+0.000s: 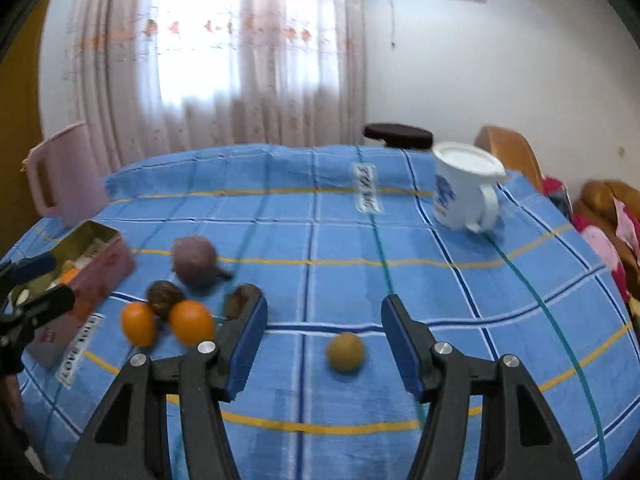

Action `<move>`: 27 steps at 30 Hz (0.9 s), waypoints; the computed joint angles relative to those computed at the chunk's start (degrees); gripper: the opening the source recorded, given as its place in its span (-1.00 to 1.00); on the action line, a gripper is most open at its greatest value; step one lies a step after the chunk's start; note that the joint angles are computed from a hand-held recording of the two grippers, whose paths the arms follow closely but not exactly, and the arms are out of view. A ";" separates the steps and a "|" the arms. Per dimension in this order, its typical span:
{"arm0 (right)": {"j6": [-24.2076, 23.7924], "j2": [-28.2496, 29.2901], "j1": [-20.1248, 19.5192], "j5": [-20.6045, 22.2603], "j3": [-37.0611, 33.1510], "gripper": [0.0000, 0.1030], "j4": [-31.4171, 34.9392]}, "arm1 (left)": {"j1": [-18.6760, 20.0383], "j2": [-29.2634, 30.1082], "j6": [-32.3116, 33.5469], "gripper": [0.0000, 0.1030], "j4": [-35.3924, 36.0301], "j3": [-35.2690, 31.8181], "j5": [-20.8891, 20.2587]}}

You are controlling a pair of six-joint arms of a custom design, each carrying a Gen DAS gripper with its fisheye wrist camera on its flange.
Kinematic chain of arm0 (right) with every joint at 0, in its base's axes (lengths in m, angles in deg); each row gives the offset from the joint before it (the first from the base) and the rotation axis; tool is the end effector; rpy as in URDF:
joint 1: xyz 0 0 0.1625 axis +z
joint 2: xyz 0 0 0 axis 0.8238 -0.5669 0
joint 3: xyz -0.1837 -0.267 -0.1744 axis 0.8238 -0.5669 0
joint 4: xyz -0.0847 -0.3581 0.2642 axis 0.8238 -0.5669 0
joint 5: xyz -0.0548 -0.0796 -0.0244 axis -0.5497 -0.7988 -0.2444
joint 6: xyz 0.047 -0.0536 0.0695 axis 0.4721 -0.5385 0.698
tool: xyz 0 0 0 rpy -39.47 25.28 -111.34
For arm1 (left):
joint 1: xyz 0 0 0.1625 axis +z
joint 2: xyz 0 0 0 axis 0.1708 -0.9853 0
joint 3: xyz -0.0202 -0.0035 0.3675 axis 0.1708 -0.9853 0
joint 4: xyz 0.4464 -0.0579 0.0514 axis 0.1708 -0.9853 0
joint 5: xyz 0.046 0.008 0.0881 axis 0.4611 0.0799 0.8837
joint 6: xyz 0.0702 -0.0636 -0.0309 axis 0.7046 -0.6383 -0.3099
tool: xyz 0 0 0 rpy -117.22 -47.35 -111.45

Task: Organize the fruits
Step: 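Grasp an orange with left tool while right tool grasps small brown fruit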

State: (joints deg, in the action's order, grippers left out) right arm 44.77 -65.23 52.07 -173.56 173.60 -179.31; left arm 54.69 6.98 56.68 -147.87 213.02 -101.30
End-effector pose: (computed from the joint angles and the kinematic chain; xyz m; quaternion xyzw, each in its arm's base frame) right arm 0.2372 -0.5097 0.0150 0.1855 -0.8263 0.4210 0.3249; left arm -0.0463 -0.5235 0.2204 0.3072 0.8409 -0.3709 0.2468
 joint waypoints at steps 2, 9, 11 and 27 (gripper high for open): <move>1.70 -0.75 -0.87 0.12 0.66 0.18 2.05 | 0.11 1.82 -0.23 0.69 0.98 -1.21 0.52; 6.89 -2.22 -2.47 -0.36 0.45 0.08 10.51 | 0.89 5.36 -2.01 0.57 8.22 -4.87 0.20; 8.87 -2.85 -3.00 -0.01 0.55 0.03 12.83 | 1.27 6.01 -3.19 0.45 11.03 -5.97 -0.05; 10.76 -3.68 -3.88 1.83 -0.01 -0.45 19.50 | 3.56 6.51 -7.79 -0.21 20.91 -9.55 -4.59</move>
